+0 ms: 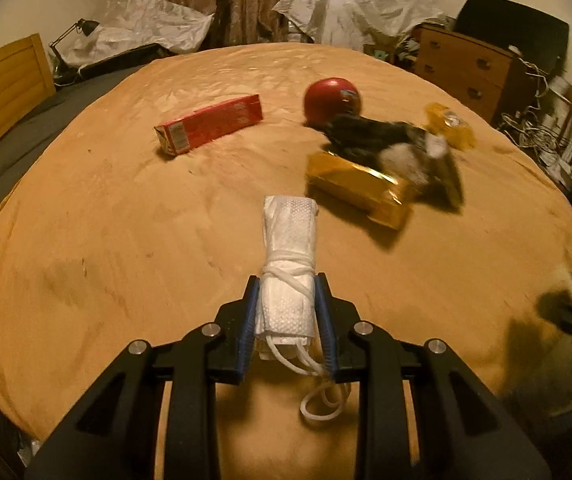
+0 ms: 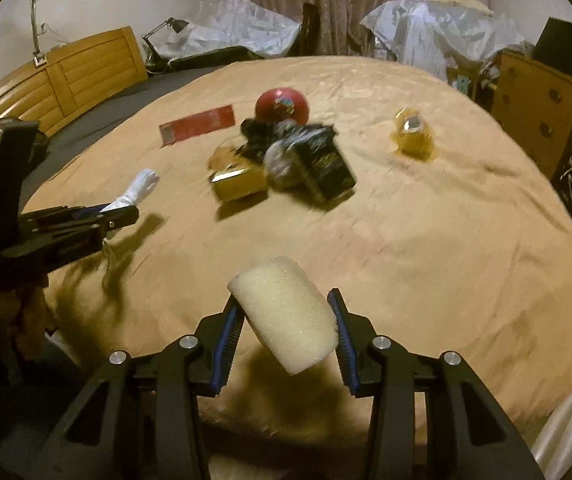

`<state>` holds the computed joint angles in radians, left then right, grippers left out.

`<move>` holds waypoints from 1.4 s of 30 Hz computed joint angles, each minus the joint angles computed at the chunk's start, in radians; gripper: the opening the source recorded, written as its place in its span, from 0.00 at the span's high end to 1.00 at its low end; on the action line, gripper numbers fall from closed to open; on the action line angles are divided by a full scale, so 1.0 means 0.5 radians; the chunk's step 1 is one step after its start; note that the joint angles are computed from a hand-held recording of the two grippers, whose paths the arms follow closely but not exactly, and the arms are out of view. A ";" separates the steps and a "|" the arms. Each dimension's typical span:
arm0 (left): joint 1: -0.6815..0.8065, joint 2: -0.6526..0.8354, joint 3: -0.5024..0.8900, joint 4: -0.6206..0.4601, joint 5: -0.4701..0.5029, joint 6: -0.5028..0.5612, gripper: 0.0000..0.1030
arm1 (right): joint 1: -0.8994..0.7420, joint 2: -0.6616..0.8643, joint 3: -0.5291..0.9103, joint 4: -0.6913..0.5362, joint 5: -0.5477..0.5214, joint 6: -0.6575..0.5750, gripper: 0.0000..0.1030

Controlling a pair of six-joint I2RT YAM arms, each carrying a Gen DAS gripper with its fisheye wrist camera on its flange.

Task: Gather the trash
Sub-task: 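Lift towel roll and sponge and carry them toward the white bucket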

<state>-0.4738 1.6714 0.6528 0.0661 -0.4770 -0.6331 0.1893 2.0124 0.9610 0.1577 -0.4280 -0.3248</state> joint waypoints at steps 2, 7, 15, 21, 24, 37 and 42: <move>-0.063 -0.011 -0.014 -0.029 -0.015 -0.056 0.75 | 0.013 -0.028 -0.055 -0.017 -0.025 0.010 0.57; -0.130 -0.052 -0.041 -0.073 -0.048 -0.119 0.75 | 0.016 -0.099 -0.148 -0.043 -0.055 -0.007 0.57; -0.468 -0.146 0.033 -0.283 -0.294 -0.298 0.75 | -0.018 -0.339 -0.365 0.020 -0.068 0.015 0.57; -0.620 -0.151 0.099 -0.377 -0.346 -0.368 0.75 | -0.063 -0.466 -0.487 -0.024 -0.124 -0.015 0.57; -0.663 -0.163 0.117 -0.424 -0.372 -0.399 0.75 | -0.076 -0.528 -0.538 -0.052 -0.156 -0.031 0.57; -0.816 -0.239 0.216 -0.633 -0.510 -0.481 0.75 | -0.233 -0.906 -0.746 -0.159 -0.255 -0.118 0.57; -0.950 -0.133 0.449 -0.656 -0.553 -0.394 0.75 | -0.522 -1.288 -0.881 -0.206 -0.301 -0.153 0.57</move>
<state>-0.9486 1.6050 0.8775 -0.2617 -0.7536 -0.8300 -0.0719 1.3681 0.5206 0.0548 -0.5783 -0.4014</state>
